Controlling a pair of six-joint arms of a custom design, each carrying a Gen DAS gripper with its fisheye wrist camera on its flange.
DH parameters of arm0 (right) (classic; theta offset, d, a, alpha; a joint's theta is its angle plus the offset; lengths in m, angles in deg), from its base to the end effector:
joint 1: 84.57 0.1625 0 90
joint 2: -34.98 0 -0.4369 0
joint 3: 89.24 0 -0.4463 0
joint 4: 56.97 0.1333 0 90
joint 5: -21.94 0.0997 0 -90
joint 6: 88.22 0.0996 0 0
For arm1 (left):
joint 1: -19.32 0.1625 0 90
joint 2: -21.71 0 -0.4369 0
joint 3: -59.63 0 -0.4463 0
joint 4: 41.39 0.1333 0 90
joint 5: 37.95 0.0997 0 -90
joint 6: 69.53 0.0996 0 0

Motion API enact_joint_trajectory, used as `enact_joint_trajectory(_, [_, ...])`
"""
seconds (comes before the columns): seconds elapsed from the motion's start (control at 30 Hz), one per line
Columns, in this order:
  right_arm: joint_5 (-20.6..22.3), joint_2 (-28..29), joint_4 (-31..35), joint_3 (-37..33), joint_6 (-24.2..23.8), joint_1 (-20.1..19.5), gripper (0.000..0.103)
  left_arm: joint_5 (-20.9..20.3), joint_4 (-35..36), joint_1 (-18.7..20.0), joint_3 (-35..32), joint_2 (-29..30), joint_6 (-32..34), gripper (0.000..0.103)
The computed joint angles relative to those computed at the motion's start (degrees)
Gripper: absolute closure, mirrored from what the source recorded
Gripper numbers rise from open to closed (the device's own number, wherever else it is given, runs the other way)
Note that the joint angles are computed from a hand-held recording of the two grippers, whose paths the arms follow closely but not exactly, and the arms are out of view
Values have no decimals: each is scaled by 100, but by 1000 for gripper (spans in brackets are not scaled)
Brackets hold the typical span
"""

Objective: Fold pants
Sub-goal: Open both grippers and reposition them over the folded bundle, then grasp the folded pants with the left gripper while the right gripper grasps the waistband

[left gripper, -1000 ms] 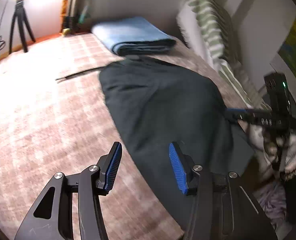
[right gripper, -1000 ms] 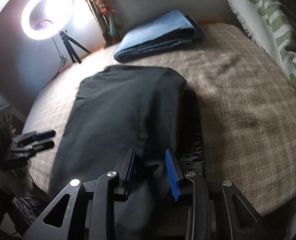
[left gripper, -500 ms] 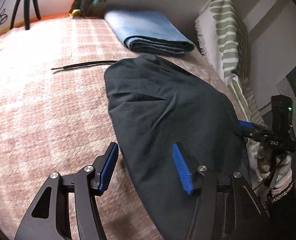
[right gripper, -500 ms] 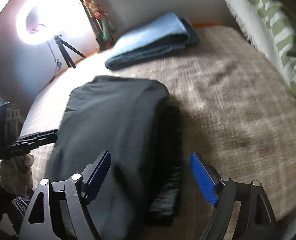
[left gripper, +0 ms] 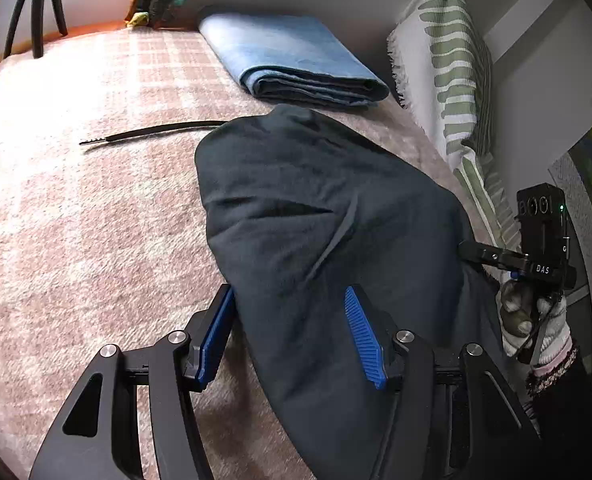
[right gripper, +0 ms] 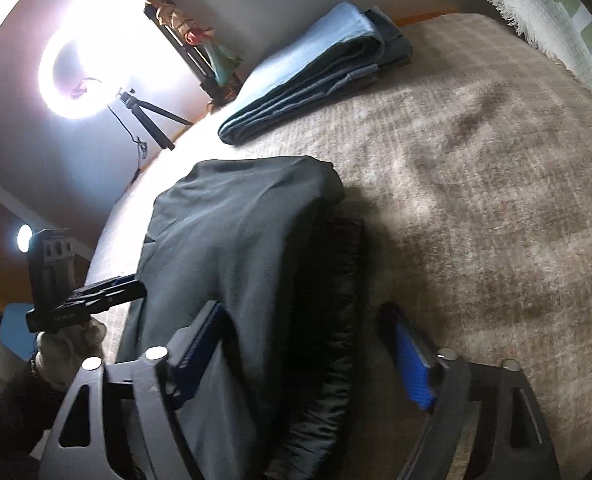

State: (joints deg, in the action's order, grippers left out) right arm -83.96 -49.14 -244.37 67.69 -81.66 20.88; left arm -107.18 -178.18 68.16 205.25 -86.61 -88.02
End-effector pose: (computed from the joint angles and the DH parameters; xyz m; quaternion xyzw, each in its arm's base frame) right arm 0.1840 -0.2678 0.1251 0.0456 -0.9670 0.2328 0.0924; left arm -0.0912 -0.3605 0.2314 0.1780 0.9641 -0.1599 0.1154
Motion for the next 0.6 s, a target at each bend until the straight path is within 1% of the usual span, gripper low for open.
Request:
enact_joint_trajectory(0.03, [29,64,-173,32,46,-16,37,-12,14,11,5,-29,-3,48])
enact_joint_trajectory(0.07, [63,60,-173,35,33,-37,42,-23,-15,17,3,-14,-8,49])
enact_joint_trajectory(0.1, [110,40,-174,54,50,-54,52,-10,-33,11,2,4,-19,50])
enact_joint_trajectory(0.13, [73,56,-215,58,82,-28,55,12,-54,-1,5,16,-30,51])
enact_joint_trajectory(0.17, [46,73,-268,63,102,-1,59,49,-74,-17,12,29,-44,52])
enact_joint_trajectory(0.2, [29,55,-274,66,111,24,62,126,-54,-57,23,32,-55,57])
enact_joint_trajectory(0.23, [1,40,-274,68,122,45,63,177,-45,-80,29,37,-52,63])
enact_joint_trajectory(0.33, [-54,114,-343,62,127,69,62,199,-121,-89,25,106,-67,66])
enact_joint_trajectory(0.37, [0,116,-353,77,148,14,54,185,-131,-72,20,111,-62,67])
enact_joint_trajectory(0.4, [188,152,-502,132,171,-117,47,193,-144,-60,14,122,-76,70])
enact_joint_trajectory(0.43, [331,207,-684,167,172,-178,43,190,-147,-44,12,120,-92,74])
enact_joint_trajectory(0.47, [253,214,-625,130,181,-123,41,179,-156,-26,10,116,-102,75])
enact_joint_trajectory(0.53, [7,254,-493,52,202,67,48,190,-162,-14,1,117,-136,84])
enact_joint_trajectory(0.6, [-161,295,-491,13,254,198,63,250,-152,-55,11,99,-158,88])
